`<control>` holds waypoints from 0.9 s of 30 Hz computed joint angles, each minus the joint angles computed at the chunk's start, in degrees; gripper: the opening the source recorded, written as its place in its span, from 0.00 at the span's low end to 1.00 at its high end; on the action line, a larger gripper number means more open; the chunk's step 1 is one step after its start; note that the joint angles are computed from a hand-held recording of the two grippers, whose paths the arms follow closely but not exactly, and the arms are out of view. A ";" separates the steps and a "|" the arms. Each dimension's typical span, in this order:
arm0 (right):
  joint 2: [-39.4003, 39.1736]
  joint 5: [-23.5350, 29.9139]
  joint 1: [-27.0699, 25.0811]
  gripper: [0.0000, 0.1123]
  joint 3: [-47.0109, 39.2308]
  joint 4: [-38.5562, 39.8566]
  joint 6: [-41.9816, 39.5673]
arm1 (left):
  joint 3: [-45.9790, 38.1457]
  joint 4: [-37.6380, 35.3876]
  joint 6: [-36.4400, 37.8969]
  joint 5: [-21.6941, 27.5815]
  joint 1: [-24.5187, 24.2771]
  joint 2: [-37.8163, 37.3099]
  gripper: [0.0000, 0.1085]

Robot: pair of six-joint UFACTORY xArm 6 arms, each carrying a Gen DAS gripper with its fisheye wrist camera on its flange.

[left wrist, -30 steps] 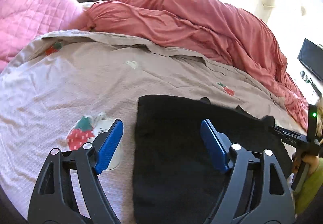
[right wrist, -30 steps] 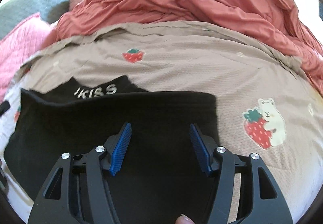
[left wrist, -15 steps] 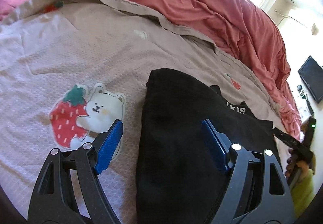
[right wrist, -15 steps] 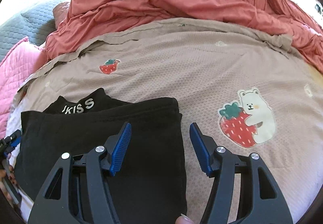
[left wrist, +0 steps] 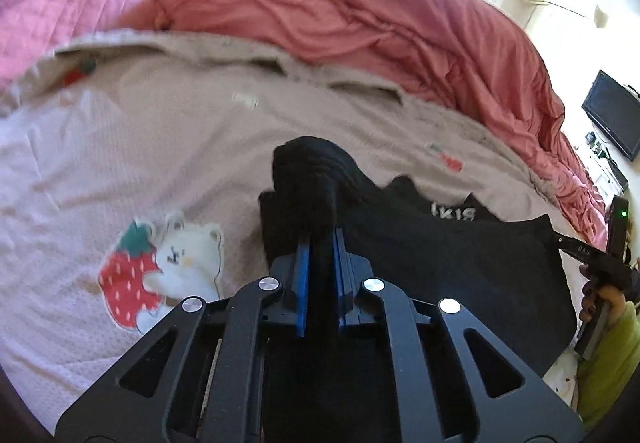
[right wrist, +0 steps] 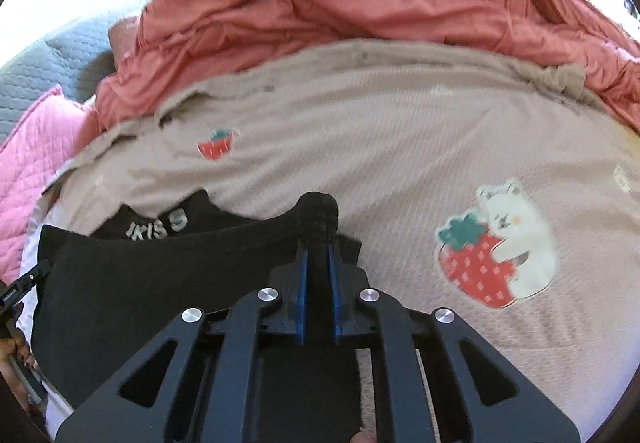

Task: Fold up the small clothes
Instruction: 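Grasp the folded edge with both tools and straighten it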

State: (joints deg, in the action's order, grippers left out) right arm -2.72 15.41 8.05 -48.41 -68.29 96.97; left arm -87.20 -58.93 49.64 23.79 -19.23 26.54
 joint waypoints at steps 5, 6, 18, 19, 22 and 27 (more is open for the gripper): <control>3.58 3.78 1.01 0.07 -2.05 8.53 -8.63 | -0.26 12.79 -9.37 -2.72 -0.83 2.07 0.04; 4.15 4.49 1.28 0.08 -2.34 9.02 -8.99 | -0.68 14.27 -11.11 -2.02 -0.59 2.60 0.06; 3.34 11.29 4.70 0.27 -2.34 10.08 -9.35 | 4.96 23.65 -18.56 -6.41 -1.18 -0.79 0.30; 2.47 10.32 4.77 0.30 -1.60 9.53 -8.50 | 5.57 24.28 -19.29 -6.65 -1.20 -1.23 0.33; 0.47 10.60 5.83 0.36 -0.33 7.96 -6.87 | 6.84 24.39 -19.62 -6.75 -1.32 -2.46 0.35; -3.06 8.61 7.14 0.48 2.62 7.68 -6.04 | 9.39 22.14 -17.93 -8.27 -1.60 -5.17 0.49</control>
State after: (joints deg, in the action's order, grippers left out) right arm -5.78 24.02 15.18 -45.79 -60.60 90.92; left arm -77.81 -36.79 31.71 15.53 -20.84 21.37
